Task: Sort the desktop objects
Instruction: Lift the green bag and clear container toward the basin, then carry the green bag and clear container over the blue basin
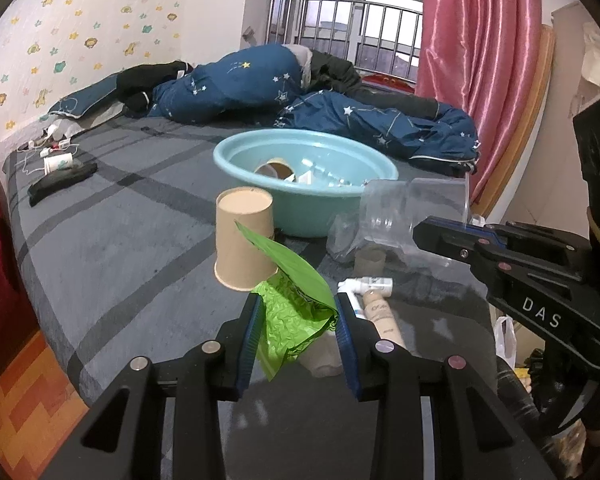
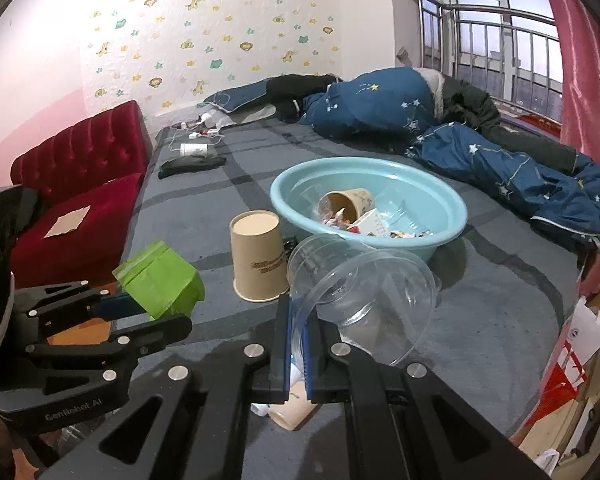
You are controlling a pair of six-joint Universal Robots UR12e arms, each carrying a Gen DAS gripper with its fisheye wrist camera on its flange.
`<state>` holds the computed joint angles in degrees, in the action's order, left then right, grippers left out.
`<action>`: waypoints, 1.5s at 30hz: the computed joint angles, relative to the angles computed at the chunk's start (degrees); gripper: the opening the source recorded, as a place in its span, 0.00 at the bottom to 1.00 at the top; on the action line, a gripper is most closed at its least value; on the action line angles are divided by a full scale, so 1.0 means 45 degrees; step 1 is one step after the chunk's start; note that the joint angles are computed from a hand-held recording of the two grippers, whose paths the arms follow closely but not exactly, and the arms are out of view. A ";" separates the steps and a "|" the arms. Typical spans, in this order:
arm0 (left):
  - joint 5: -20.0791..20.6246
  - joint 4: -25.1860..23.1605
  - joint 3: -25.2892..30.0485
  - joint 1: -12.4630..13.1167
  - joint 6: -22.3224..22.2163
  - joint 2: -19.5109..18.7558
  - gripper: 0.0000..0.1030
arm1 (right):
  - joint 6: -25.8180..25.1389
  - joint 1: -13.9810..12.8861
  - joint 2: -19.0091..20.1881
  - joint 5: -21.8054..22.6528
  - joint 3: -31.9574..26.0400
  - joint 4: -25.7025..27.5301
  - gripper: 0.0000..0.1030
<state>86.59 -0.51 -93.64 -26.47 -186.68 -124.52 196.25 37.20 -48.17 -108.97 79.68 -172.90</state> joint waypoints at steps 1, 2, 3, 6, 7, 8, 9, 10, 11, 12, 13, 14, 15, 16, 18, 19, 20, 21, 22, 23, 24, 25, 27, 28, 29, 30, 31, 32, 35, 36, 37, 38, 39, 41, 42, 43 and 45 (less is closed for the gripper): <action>0.0026 0.0000 0.0047 -0.0020 0.0051 -0.0007 0.38 | -0.0017 0.0000 -0.0021 -0.0069 0.0012 0.0017 0.03; 0.0065 0.0017 0.0074 -0.0045 0.0107 -0.0009 0.38 | -0.0008 0.0006 -0.0052 -0.0197 0.0042 0.0005 0.03; 0.0062 0.0013 0.0111 -0.0060 0.0161 -0.0016 0.38 | 0.0001 0.0012 -0.0087 -0.0307 0.0093 -0.0035 0.03; 0.0079 0.0019 0.0243 -0.0109 0.0255 -0.0056 0.38 | 0.0055 -0.0008 -0.0192 -0.0490 0.0227 -0.0208 0.03; 0.0078 -0.0005 0.0295 -0.0124 0.0294 -0.0072 0.38 | 0.0067 -0.0023 -0.0237 -0.0508 0.0275 -0.0241 0.03; 0.0064 -0.0022 0.0368 -0.0142 0.0339 -0.0095 0.38 | 0.0082 -0.0031 -0.0279 -0.0600 0.0323 -0.0288 0.03; 0.0048 -0.0032 0.0414 -0.0150 0.0360 -0.0110 0.38 | 0.0096 -0.0043 -0.0315 -0.0671 0.0366 -0.0335 0.03; 0.0013 -0.0063 0.0480 -0.0158 0.0387 -0.0130 0.38 | 0.0116 -0.0065 -0.0364 -0.0686 0.0416 -0.0342 0.03; -0.0023 -0.0077 0.0513 -0.0155 0.0416 -0.0137 0.38 | 0.0134 -0.0069 -0.0395 -0.0797 0.0456 -0.0384 0.03; -0.0028 -0.0084 0.0574 -0.0169 0.0455 -0.0156 0.38 | 0.0139 -0.0072 -0.0410 -0.0908 0.0473 -0.0406 0.03; -0.0021 -0.0112 0.0650 -0.0188 0.0510 -0.0175 0.38 | 0.0107 -0.0083 -0.0431 -0.0988 0.0485 -0.0388 0.03; -0.0041 -0.0134 0.0686 -0.0187 0.0551 -0.0179 0.38 | 0.0090 -0.0091 -0.0446 -0.1065 0.0507 -0.0410 0.03; -0.0044 -0.0137 0.0766 -0.0208 0.0584 -0.0203 0.38 | 0.0096 -0.0105 -0.0473 -0.1125 0.0538 -0.0444 0.03; -0.0055 -0.0160 0.0835 -0.0225 0.0603 -0.0224 0.38 | 0.0099 -0.0125 -0.0505 -0.1119 0.0578 -0.0474 0.03; -0.0088 -0.0212 0.1002 -0.0241 0.0639 -0.0268 0.38 | 0.0115 -0.0167 -0.0557 -0.1214 0.0616 -0.0520 0.03; -0.0087 -0.0210 0.1060 -0.0242 0.0656 -0.0285 0.38 | 0.0107 -0.0189 -0.0574 -0.1230 0.0615 -0.0494 0.03; -0.0094 -0.0197 0.1130 -0.0245 0.0714 -0.0305 0.38 | 0.0102 -0.0207 -0.0586 -0.1336 0.0591 -0.0459 0.03; -0.0073 -0.0188 0.1196 -0.0253 0.0743 -0.0328 0.38 | 0.0081 -0.0232 -0.0597 -0.1365 0.0588 -0.0488 0.03; -0.0068 -0.0217 0.1270 -0.0255 0.0773 -0.0350 0.38 | 0.0065 -0.0257 -0.0609 -0.1365 0.0583 -0.0496 0.03; -0.0069 -0.0272 0.1351 -0.0263 0.0808 -0.0374 0.38 | 0.0061 -0.0270 -0.0617 -0.1459 0.0568 -0.0500 0.03; -0.0049 -0.0307 0.1427 -0.0275 0.0832 -0.0405 0.38 | 0.0052 -0.0291 -0.0634 -0.1487 0.0578 -0.0537 0.03; -0.0043 -0.0315 0.1476 -0.0283 0.0865 -0.0425 0.38 | 0.0042 -0.0319 -0.0651 -0.1459 0.0583 -0.0543 0.03; -0.0021 -0.0410 0.1641 -0.0287 0.0935 -0.0489 0.38 | 0.0034 -0.0363 -0.0667 -0.1565 0.0565 -0.0587 0.03; -0.0010 -0.0428 0.1688 -0.0288 0.0943 -0.0505 0.38 | 0.0009 -0.0391 -0.0668 -0.1538 0.0539 -0.0578 0.03; -0.0038 -0.0459 0.1773 -0.0279 0.0947 -0.0537 0.38 | -0.0023 -0.0415 -0.0675 -0.1615 0.0517 -0.0576 0.03; -0.0049 -0.0474 0.1826 -0.0277 0.0966 -0.0557 0.38 | -0.0049 -0.0437 -0.0682 -0.1611 0.0506 -0.0578 0.03; -0.0033 -0.0480 0.1897 -0.0281 0.1016 -0.0586 0.38 | -0.0065 -0.0468 -0.0695 -0.1579 0.0482 -0.0531 0.03; -0.0031 -0.0485 0.1956 -0.0278 0.1057 -0.0618 0.38 | -0.0071 -0.0486 -0.0691 -0.1626 0.0457 -0.0536 0.03; -0.0018 -0.0595 0.2182 -0.0277 0.1123 -0.0708 0.38 | -0.0152 -0.0549 -0.0682 -0.1640 0.0379 -0.0565 0.03; -0.0005 -0.0625 0.2272 -0.0274 0.1154 -0.0744 0.38 | -0.0199 -0.0566 -0.0673 -0.1654 0.0337 -0.0573 0.03; -0.0006 -0.0673 0.2365 -0.0268 0.1190 -0.0782 0.38 | -0.0249 -0.0600 -0.0670 -0.1627 0.0294 -0.0559 0.03; -0.0006 -0.0715 0.2427 -0.0263 0.1211 -0.0805 0.38 | -0.0276 -0.0626 -0.0653 -0.1625 0.0239 -0.0555 0.03; -0.0003 -0.0770 0.2526 -0.0256 0.1247 -0.0851 0.38 | -0.0301 -0.0647 -0.0640 -0.1611 0.0201 -0.0581 0.03; 0.0008 -0.0824 0.2706 -0.0242 0.1290 -0.0941 0.38 | -0.0345 -0.0709 -0.0610 -0.1548 0.0090 -0.0589 0.03; 0.0003 -0.0884 0.2779 -0.0233 0.1310 -0.0973 0.38 | -0.0363 -0.0736 -0.0598 -0.1515 0.0048 -0.0583 0.03; -0.0004 -0.0973 0.2890 -0.0220 0.1326 -0.1026 0.38 | -0.0387 -0.0770 -0.0594 -0.1467 0.0012 -0.0571 0.03; -0.0028 -0.1130 0.3060 -0.0190 0.1328 -0.1105 0.38 | -0.0430 -0.0831 -0.0527 -0.1445 -0.0149 -0.0481 0.03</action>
